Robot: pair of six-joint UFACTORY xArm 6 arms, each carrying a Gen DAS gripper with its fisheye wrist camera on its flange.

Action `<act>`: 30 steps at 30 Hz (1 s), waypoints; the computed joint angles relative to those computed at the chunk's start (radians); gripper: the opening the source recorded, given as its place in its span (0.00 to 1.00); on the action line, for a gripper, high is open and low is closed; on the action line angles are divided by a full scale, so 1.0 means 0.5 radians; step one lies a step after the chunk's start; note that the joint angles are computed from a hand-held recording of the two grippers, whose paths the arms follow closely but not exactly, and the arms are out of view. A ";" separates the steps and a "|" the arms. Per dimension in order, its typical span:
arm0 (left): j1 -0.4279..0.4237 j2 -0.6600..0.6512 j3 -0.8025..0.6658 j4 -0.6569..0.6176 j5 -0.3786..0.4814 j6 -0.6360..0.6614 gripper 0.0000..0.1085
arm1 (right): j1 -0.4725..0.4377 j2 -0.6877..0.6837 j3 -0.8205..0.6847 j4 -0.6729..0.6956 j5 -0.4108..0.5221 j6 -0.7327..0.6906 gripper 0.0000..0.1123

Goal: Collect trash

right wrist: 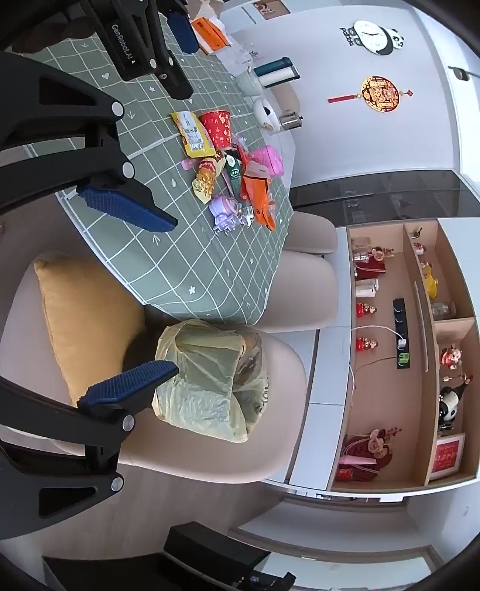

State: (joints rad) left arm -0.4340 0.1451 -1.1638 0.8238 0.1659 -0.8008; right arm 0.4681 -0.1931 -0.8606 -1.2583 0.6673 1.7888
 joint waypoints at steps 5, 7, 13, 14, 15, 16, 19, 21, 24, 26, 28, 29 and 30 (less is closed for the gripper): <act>-0.002 0.003 -0.005 0.020 0.003 -0.012 0.74 | -0.011 -0.013 0.008 0.015 -0.003 -0.027 0.61; -0.005 0.002 -0.006 0.024 0.005 -0.013 0.74 | -0.009 -0.017 0.017 0.007 -0.002 -0.016 0.61; -0.029 -0.031 0.018 0.088 0.024 -0.109 0.74 | 0.007 -0.023 0.018 -0.002 0.013 -0.012 0.61; -0.025 -0.007 -0.014 0.037 0.023 -0.054 0.74 | -0.013 -0.019 0.012 0.009 0.003 -0.014 0.61; -0.028 -0.009 -0.014 0.038 0.026 -0.058 0.74 | -0.014 -0.020 0.013 0.008 0.002 -0.014 0.61; -0.024 -0.007 -0.013 0.013 0.019 -0.033 0.74 | -0.013 -0.019 0.013 0.004 0.003 -0.012 0.61; -0.024 -0.013 -0.009 0.014 0.017 -0.034 0.74 | 0.012 -0.029 0.016 -0.005 0.042 0.013 0.61; -0.007 -0.008 -0.005 0.002 -0.008 -0.014 0.74 | 0.014 -0.034 0.021 -0.023 0.050 0.037 0.61; -0.007 -0.008 -0.011 0.010 -0.010 -0.023 0.74 | 0.014 -0.042 0.024 -0.025 0.059 0.043 0.61; -0.010 -0.006 -0.013 -0.013 -0.008 0.000 0.74 | 0.016 -0.047 0.024 -0.021 0.065 0.039 0.61; -0.012 -0.010 -0.012 -0.011 -0.002 0.002 0.74 | 0.013 -0.048 0.028 -0.027 0.060 0.045 0.61; -0.011 -0.008 -0.013 0.003 -0.002 -0.010 0.74 | 0.014 -0.049 0.030 -0.032 0.060 0.052 0.61; -0.012 -0.008 -0.013 -0.001 -0.002 -0.007 0.74 | 0.012 -0.053 0.033 -0.032 0.054 0.048 0.61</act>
